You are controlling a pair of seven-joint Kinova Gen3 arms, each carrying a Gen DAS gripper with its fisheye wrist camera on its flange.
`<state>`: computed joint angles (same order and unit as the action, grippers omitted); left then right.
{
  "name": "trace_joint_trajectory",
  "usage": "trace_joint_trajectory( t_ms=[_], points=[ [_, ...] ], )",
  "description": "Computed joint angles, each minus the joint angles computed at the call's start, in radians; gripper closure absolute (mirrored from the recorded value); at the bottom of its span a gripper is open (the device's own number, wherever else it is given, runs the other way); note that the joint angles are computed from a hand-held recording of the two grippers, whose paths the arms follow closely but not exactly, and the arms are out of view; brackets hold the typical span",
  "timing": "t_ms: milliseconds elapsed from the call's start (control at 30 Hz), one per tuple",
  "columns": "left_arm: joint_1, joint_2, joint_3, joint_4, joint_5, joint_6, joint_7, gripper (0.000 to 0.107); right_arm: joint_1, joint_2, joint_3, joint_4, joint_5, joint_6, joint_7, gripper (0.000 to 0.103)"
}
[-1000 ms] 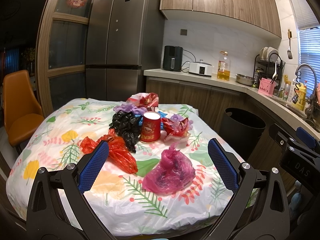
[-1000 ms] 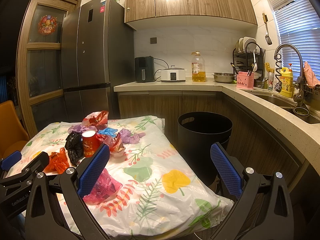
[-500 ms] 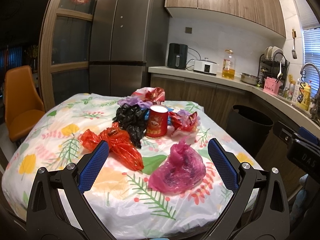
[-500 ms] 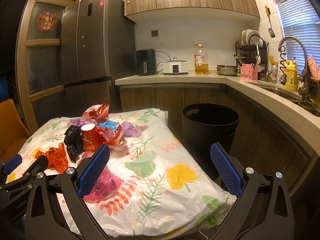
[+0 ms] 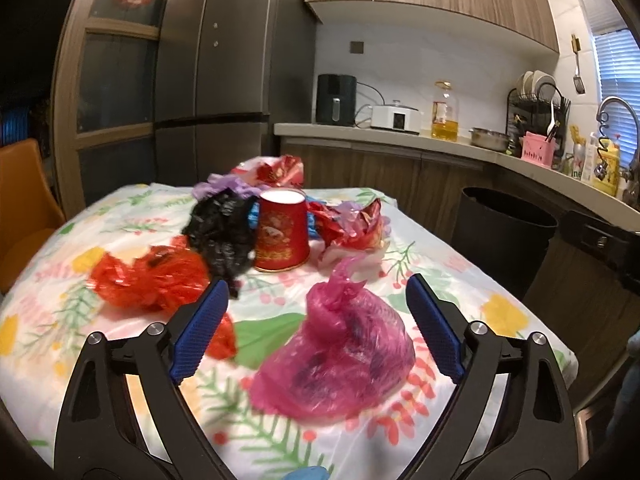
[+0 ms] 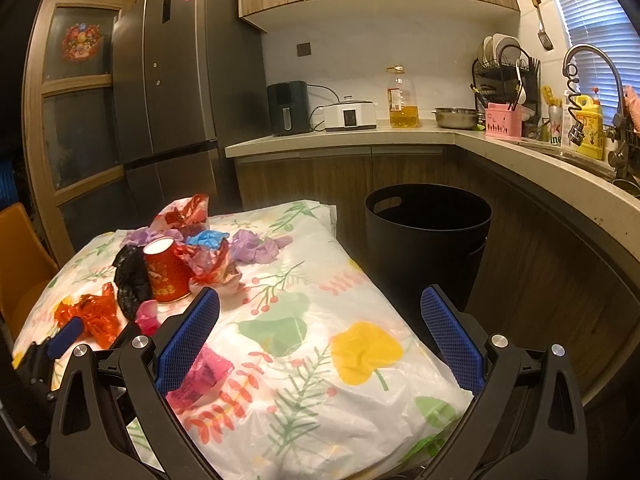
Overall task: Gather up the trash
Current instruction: 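Reach the left tool to the pink bag and close on it, then lift the pink bag with the left tool while the right tool grasps the red wrapper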
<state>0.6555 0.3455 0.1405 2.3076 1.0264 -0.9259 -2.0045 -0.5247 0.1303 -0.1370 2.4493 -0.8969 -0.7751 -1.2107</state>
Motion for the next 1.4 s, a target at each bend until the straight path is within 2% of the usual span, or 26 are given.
trace_joint_trajectory(
  t_ms=[67, 233, 367, 500, 567, 833, 933, 1133, 1400],
  points=[
    [-0.021, 0.022, -0.009, -0.033, -0.012, 0.04, -0.022, 0.024, 0.02, 0.017, 0.011, -0.013, 0.037, 0.021, -0.021, 0.005],
    [-0.058, 0.061, -0.031, -0.099, 0.0, 0.152, -0.078, 0.045, 0.048, 0.053, 0.033, -0.036, 0.13, 0.05, -0.072, 0.005],
    [-0.077, 0.068, -0.042, -0.095, -0.058, 0.202, -0.037, 0.069, 0.062, 0.082, 0.044, -0.053, 0.221, 0.054, -0.125, 0.006],
    [-0.089, 0.067, -0.049, -0.073, -0.139, 0.203, 0.052, 0.078, 0.065, 0.105, 0.052, -0.073, 0.289, 0.058, -0.158, 0.007],
    [-0.084, 0.058, -0.056, -0.064, -0.145, 0.199, 0.08, 0.082, 0.072, 0.116, 0.055, -0.087, 0.326, 0.071, -0.176, 0.009],
    [-0.072, -0.025, -0.047, -0.003, -0.091, 0.142, 0.135, 0.084, 0.087, 0.158, 0.067, -0.121, 0.424, 0.079, -0.231, 0.013],
    [-0.052, -0.053, -0.04, 0.017, -0.026, 0.094, 0.115, 0.084, 0.108, 0.184, 0.064, -0.148, 0.485, 0.093, -0.268, 0.017],
    [-0.067, -0.087, -0.018, 0.021, 0.078, 0.054, 0.068, 0.084, 0.117, 0.252, 0.069, -0.244, 0.574, 0.152, -0.31, 0.026],
    [-0.104, -0.086, -0.006, 0.001, 0.108, 0.054, 0.04, 0.084, 0.157, 0.35, 0.065, -0.413, 0.678, 0.287, -0.386, 0.039]
  ],
)
